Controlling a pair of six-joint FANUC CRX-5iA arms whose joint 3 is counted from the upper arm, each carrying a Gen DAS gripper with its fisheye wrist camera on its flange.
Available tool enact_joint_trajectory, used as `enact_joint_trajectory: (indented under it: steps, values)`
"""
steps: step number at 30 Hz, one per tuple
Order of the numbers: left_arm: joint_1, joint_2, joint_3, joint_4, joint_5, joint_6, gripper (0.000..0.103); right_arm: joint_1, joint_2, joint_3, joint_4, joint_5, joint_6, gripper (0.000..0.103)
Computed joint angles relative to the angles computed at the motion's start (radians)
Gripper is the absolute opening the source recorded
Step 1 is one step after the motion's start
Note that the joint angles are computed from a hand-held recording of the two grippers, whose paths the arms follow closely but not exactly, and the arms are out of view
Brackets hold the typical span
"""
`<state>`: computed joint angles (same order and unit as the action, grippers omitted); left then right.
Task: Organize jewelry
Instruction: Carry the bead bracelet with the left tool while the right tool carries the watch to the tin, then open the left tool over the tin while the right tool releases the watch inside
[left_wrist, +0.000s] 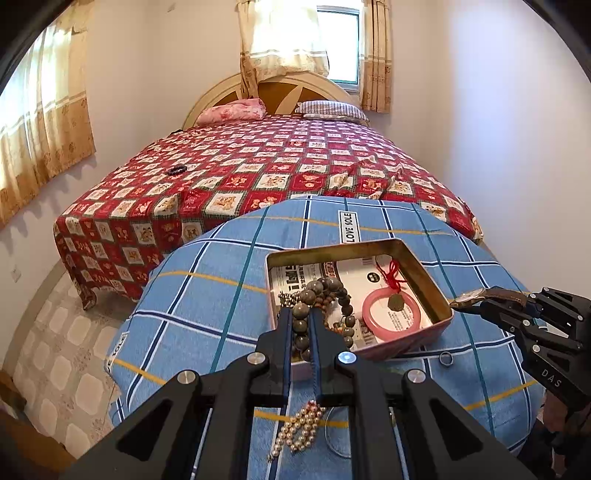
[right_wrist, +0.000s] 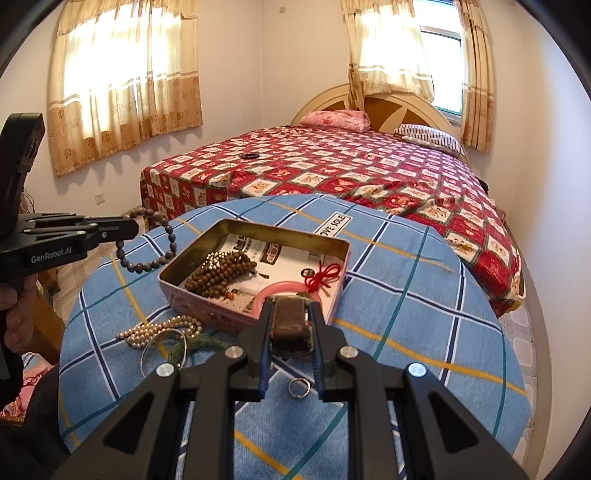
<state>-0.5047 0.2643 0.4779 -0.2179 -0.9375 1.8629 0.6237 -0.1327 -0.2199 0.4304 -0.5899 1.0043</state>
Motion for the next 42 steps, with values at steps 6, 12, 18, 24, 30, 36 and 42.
enact_joint_trajectory:
  steps: [6, 12, 18, 24, 30, 36, 42]
  values:
    - [-0.001, 0.027, 0.042, -0.010, -0.017, -0.012, 0.008, -0.007, 0.015, 0.014, 0.004, 0.008, 0.003, 0.020]
    - [-0.001, 0.058, 0.087, -0.021, -0.037, -0.024, 0.008, -0.016, 0.035, 0.039, -0.003, 0.014, 0.020, 0.020]
    - [0.000, 0.085, 0.124, -0.028, -0.054, -0.041, 0.008, -0.024, 0.056, 0.065, -0.010, 0.011, 0.037, 0.020]
    - [0.002, 0.128, 0.184, -0.034, -0.075, -0.060, 0.008, -0.031, 0.091, 0.106, -0.032, -0.005, 0.070, 0.020]
    - [0.005, 0.187, 0.251, -0.019, -0.108, -0.087, 0.008, -0.042, 0.144, 0.164, -0.065, -0.031, 0.113, 0.020]
    - [0.006, 0.252, 0.328, -0.030, -0.148, -0.089, 0.008, -0.054, 0.209, 0.231, -0.109, -0.058, 0.160, 0.020]
    - [0.010, 0.300, 0.383, -0.032, -0.180, -0.103, 0.008, -0.057, 0.258, 0.271, -0.115, -0.076, 0.183, 0.020]
